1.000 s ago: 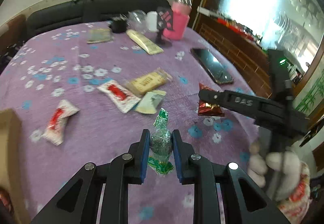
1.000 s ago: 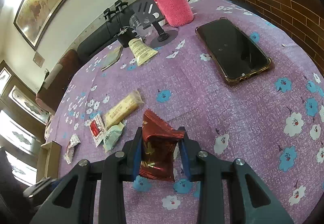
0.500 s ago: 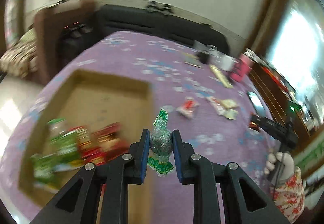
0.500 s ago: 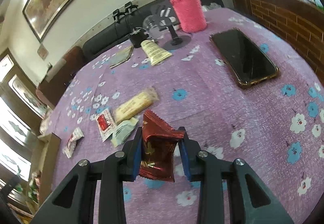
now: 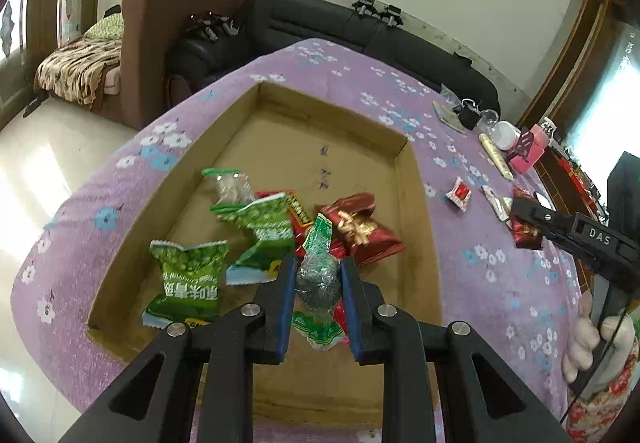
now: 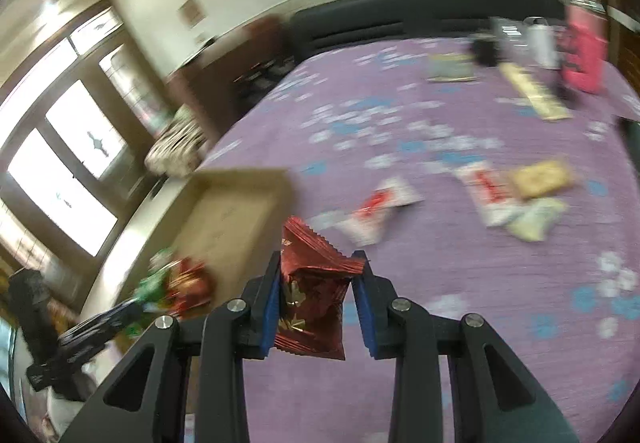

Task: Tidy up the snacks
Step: 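Carry both held snacks over the cardboard box, then open both grippers over the box to drop the snacks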

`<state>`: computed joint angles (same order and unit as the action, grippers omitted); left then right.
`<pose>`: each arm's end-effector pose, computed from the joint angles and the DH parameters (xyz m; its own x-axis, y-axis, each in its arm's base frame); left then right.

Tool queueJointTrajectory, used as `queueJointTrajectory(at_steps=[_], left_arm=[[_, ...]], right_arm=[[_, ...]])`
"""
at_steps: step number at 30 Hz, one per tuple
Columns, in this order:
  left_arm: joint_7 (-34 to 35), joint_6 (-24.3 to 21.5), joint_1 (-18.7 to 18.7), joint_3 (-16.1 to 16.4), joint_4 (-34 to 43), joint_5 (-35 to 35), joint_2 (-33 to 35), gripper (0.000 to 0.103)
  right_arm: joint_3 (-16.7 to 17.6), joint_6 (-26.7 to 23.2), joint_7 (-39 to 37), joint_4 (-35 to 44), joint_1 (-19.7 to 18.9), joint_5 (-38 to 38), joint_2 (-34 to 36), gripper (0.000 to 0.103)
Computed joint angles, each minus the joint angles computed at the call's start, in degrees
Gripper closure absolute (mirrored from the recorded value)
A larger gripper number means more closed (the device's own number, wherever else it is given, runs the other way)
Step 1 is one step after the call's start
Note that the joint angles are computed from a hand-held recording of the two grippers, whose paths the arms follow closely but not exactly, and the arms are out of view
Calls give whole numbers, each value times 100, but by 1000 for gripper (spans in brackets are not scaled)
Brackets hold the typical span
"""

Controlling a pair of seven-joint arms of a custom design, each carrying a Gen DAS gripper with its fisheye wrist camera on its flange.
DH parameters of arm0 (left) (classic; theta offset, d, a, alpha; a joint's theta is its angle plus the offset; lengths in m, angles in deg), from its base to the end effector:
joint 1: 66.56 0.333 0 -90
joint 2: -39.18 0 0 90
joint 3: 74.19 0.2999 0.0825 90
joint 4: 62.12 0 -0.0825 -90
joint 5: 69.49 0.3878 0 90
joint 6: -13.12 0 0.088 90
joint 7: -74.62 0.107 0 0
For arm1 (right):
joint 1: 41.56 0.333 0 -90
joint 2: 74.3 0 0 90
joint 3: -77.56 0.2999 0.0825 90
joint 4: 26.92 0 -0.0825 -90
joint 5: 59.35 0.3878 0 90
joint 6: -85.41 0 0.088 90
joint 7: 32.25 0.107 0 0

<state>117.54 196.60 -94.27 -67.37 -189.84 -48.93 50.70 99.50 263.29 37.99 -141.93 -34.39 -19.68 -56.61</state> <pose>0.5382 -0.2429 0.3513 -0.0363 -0.9521 0.3035 -0.7609 -0.1706 -0.6261 0.5871 0.2482 0.3711 0.2360 -0.8992 -0.3685 -0.7678 0.0599 -0.6378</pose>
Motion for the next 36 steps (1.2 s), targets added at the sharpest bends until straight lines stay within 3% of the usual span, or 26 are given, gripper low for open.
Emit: queueJointTrajectory(at_steps=[3,8,13,17,21,25,27,30,34,36], left_arm=[[139,-58,238,-241,25,-128,39,80],[279,-119,376,-391,60,-230,100,80],[517,-122,610,-664,115,-446,164,80],[815,13,957,-1007,17,-806,117,57],[1155,235,1278,-1332,-130,-1190,-5,49],[1397,406,1505,-1561,-217,-1519,-69,42],[1534,448,1880,-1933,-230,-1655,-61,42],[1668,464,2135,-2206,-219,-1801,-29,41],[1764,488,2231,-2321,-220,-1940,-15,41],[1795,471,2134,-2241,-241,-1996,-61,41]], right_arm=[[10,-394,87,395,219,-176,299,71],[-563,-782,831,1039,1008,-1024,735,71],[-989,-1119,1616,1800,1408,-1834,1205,71],[-1405,-1478,2291,2586,1722,-2571,1695,71],[-1766,-1766,2872,3209,1988,-3241,2104,71],[-1772,-2038,3104,3639,1983,-3580,2406,70],[-1780,-2106,3186,3752,1997,-3696,2486,70],[-1788,-2114,3300,3786,2003,-3812,2516,70],[-1736,-2090,3348,3810,1953,-3844,2546,68],[-1698,-2002,3367,3700,1914,-3821,2485,62]])
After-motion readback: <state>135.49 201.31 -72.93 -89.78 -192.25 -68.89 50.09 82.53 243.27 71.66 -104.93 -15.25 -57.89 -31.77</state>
